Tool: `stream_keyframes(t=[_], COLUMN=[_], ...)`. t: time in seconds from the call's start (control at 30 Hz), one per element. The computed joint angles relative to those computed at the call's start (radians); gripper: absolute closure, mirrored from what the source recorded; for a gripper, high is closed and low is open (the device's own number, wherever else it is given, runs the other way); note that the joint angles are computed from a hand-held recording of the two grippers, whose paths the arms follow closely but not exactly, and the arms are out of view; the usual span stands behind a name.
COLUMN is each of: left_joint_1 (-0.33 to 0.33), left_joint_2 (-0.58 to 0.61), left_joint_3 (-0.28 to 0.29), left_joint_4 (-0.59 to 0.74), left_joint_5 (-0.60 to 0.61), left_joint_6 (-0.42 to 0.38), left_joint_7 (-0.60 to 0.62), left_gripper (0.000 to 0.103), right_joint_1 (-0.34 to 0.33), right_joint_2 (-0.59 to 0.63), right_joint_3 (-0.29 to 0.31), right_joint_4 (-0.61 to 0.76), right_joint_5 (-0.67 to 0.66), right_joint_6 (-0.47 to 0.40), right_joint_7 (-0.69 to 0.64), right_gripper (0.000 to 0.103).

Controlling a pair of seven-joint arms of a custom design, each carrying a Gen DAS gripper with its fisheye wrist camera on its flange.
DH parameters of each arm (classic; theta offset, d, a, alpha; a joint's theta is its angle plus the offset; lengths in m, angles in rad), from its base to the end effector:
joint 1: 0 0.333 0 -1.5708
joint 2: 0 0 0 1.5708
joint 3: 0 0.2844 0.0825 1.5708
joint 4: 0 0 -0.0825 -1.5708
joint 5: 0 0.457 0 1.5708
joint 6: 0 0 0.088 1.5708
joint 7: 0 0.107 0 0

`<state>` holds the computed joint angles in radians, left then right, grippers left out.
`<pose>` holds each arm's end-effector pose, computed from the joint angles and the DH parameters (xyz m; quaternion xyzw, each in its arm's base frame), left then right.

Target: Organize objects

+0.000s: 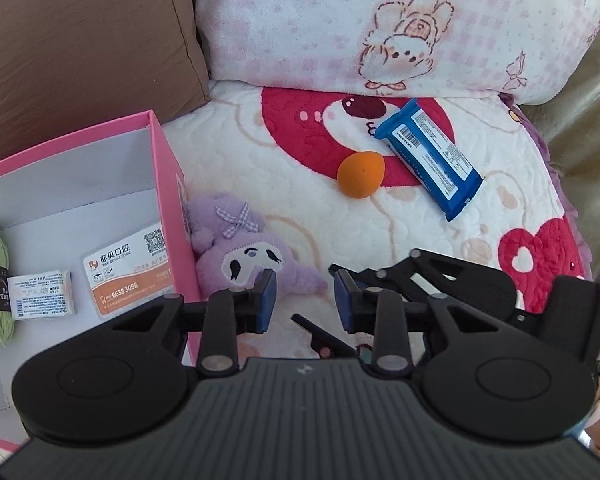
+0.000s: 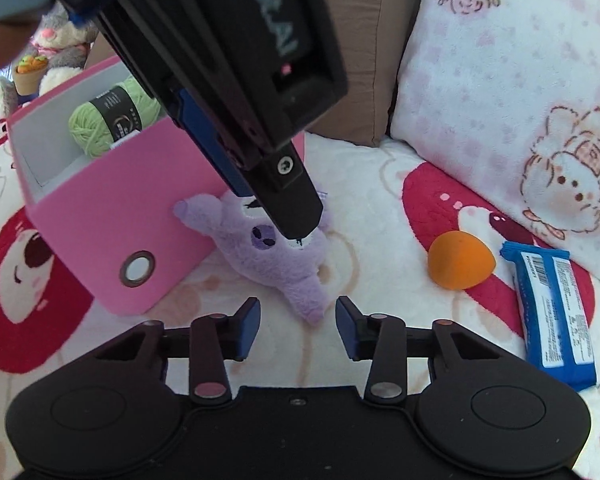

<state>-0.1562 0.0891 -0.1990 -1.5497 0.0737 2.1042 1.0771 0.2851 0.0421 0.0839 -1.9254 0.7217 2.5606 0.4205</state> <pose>0.6549 -0.2335 0.6053 -0.7280 0.6448 -0.2070 0.1067 0.6371 0.2353 0.4703 -0.8881 0.2491 -0.1470 0.3572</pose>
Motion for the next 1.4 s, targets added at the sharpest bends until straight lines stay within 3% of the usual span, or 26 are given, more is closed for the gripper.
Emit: stream_keyframes(t=[0.1,0.23,0.33,0.43,0.7,0.87,1.0,1.2,1.4], left_joint_1=[-0.003,-0.007,-0.007,-0.004,-0.031,-0.037,-0.037,-0.042,-0.035], left_joint_2=[0.013,0.013,0.008,0.02,0.011,0.045,0.063,0.101,0.128], left_joint_3=[-0.001,-0.003,-0.006,-0.014,-0.023,-0.026,-0.028,-0.034,-0.041], left_joint_4=[0.016,0.016,0.01,0.035,0.007,0.036,0.04,0.046,0.033], left_joint_5=[0.017,0.033,0.012,-0.077,-0.057,-0.053,-0.059,-0.044,-0.079], left_joint_6=[-0.005,0.0,0.0,-0.062,-0.045,-0.047,-0.017,0.009,0.079], left_joint_7=[-0.001,-0.015,-0.011,0.01,-0.005,0.009,0.004,-0.04,-0.049], left_gripper=[0.072,0.072,0.072,0.072,0.072,0.072,0.072,0.072,0.071], right_joint_1=[0.006,-0.008,-0.021,-0.029,-0.049,-0.07,-0.085,-0.107,-0.143], right_joint_2=[0.048,0.036,-0.012,-0.078,-0.199,-0.235,-0.24,-0.222,-0.194], right_joint_3=[0.003,0.006,-0.005,-0.022,-0.069,-0.081,-0.083,-0.068,-0.04], right_joint_4=[0.041,0.032,-0.006,-0.059,-0.152,-0.181,-0.19,-0.182,-0.176], right_joint_5=[-0.052,0.007,0.036,0.037,0.01,-0.067,-0.1,-0.185,-0.393], right_joint_6=[0.006,-0.003,-0.04,-0.068,-0.164,-0.182,-0.129,-0.035,0.02], right_joint_7=[0.03,0.015,-0.01,-0.045,-0.128,-0.145,-0.12,0.02,0.35], right_gripper=[0.081,0.089,0.089,0.089,0.089,0.089,0.089,0.089,0.086])
